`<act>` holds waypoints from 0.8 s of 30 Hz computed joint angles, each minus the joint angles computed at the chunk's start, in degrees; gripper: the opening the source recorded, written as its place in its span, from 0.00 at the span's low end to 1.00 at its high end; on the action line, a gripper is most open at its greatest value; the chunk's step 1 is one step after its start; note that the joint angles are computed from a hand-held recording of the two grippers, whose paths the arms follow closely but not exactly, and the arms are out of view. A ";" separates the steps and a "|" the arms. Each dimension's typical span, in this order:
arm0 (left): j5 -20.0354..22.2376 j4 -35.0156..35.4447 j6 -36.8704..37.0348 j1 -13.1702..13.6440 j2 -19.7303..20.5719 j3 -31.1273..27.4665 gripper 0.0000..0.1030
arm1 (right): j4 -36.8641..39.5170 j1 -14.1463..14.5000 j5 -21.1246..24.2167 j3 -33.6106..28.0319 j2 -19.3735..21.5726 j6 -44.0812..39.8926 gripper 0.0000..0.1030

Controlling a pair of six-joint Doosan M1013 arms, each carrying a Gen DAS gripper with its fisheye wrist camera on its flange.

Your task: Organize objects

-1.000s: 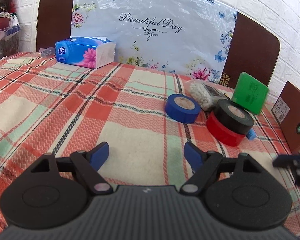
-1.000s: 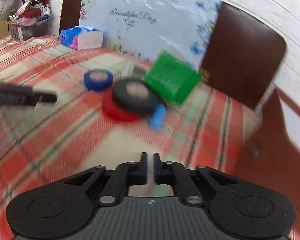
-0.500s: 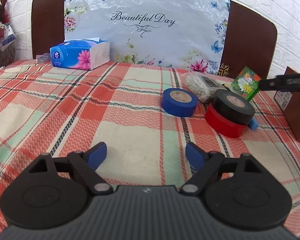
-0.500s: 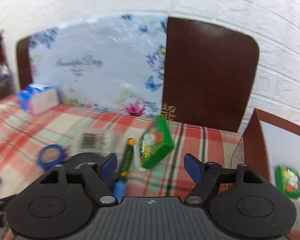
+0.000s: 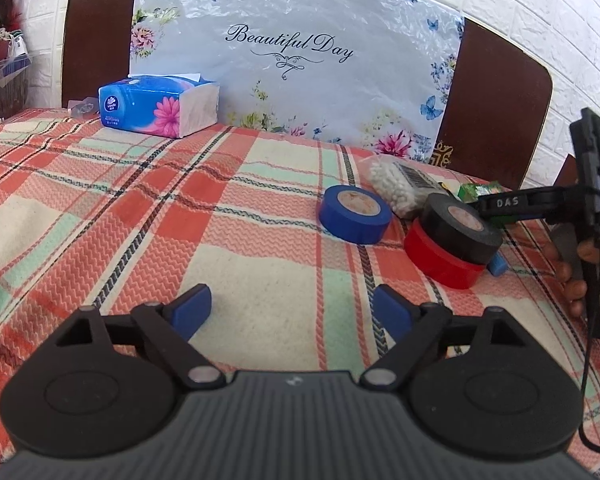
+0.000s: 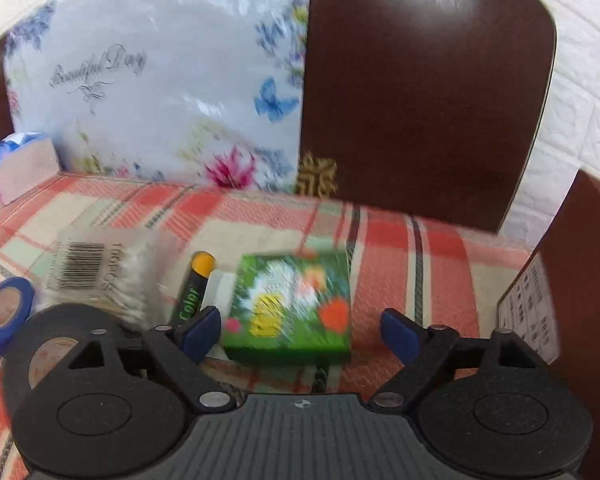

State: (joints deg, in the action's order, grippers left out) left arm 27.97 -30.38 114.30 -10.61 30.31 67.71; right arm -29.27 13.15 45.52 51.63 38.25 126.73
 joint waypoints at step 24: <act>23.10 -10.56 9.00 -2.16 -1.36 -3.31 0.87 | -14.83 8.12 -10.69 38.81 -26.04 25.88 0.84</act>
